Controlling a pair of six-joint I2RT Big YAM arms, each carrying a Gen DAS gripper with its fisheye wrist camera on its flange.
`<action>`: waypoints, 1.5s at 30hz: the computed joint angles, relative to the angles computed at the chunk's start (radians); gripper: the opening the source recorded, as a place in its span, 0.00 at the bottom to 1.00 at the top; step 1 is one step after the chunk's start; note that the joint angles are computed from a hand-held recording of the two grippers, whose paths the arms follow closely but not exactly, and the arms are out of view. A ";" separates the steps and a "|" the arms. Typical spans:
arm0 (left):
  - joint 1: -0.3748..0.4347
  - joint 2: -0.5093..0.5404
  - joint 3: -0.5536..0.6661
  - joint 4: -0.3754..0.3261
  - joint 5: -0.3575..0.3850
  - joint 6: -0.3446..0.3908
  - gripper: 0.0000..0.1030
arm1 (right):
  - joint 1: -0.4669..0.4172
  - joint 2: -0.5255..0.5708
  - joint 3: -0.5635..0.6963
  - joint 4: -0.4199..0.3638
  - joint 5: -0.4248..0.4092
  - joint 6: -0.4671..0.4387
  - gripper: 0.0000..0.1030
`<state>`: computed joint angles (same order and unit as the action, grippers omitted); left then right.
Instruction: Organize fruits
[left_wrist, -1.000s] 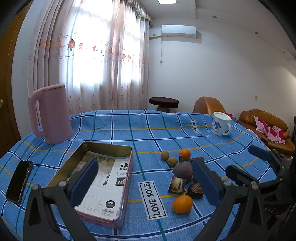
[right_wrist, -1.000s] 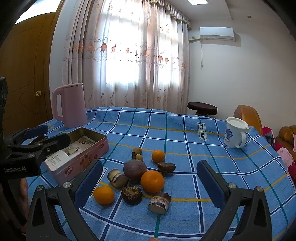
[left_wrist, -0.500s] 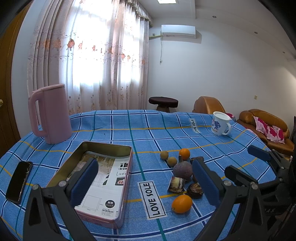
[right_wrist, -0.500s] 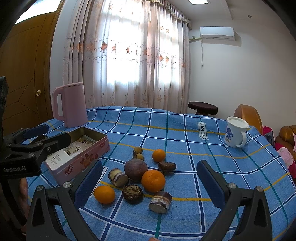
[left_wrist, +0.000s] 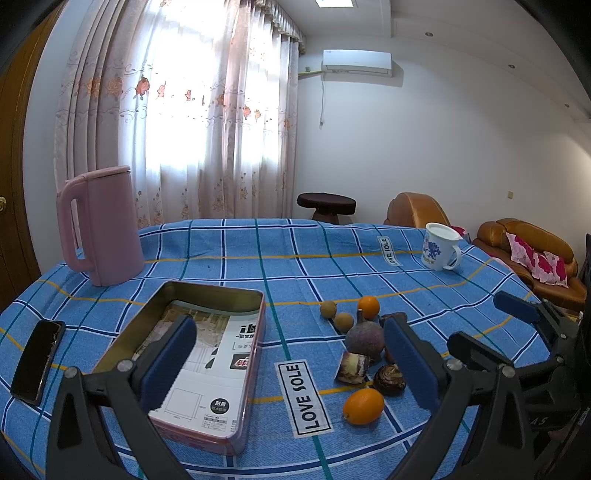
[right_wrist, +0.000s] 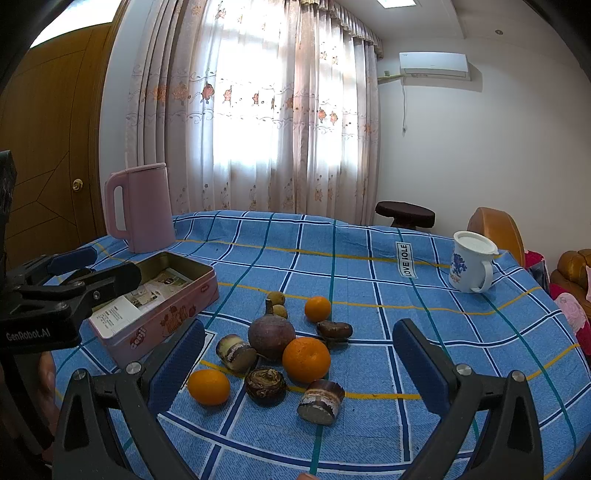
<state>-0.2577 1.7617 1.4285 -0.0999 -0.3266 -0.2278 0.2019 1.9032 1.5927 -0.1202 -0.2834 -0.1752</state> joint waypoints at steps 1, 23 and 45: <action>0.000 0.000 0.001 -0.001 0.001 0.000 1.00 | 0.000 0.000 0.000 -0.001 0.000 0.000 0.99; -0.003 0.038 0.020 -0.016 0.037 -0.008 1.00 | -0.021 0.035 0.013 -0.014 0.059 0.017 0.99; -0.018 0.197 0.165 -0.233 0.260 -0.004 0.75 | -0.036 0.152 0.158 -0.284 0.008 -0.036 0.61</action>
